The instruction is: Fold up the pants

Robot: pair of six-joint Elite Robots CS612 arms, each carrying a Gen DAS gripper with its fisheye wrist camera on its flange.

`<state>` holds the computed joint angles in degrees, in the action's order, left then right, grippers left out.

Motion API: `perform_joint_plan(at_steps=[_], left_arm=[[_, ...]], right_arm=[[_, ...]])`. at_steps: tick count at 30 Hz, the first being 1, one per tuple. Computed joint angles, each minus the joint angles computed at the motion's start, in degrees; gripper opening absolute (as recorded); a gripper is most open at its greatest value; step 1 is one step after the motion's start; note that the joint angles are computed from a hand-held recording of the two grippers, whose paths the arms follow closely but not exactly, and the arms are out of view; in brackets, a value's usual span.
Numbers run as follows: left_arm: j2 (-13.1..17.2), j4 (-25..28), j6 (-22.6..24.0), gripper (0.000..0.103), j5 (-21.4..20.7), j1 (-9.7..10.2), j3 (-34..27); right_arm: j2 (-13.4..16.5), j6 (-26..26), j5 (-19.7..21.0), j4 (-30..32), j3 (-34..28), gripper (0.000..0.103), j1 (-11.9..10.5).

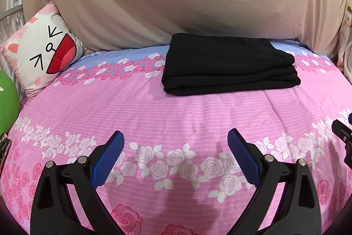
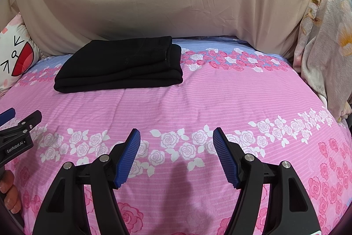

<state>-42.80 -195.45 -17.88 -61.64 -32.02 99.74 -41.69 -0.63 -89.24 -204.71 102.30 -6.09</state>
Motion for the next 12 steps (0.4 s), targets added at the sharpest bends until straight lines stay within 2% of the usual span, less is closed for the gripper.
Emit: perform_joint_plan(at_steps=[12], left_arm=[[0.25, 1.53, -0.14, 0.093, -0.20, -0.02, -0.45]], right_arm=[[0.08, -0.34, 0.24, -0.20, 0.02, 0.071, -0.14]])
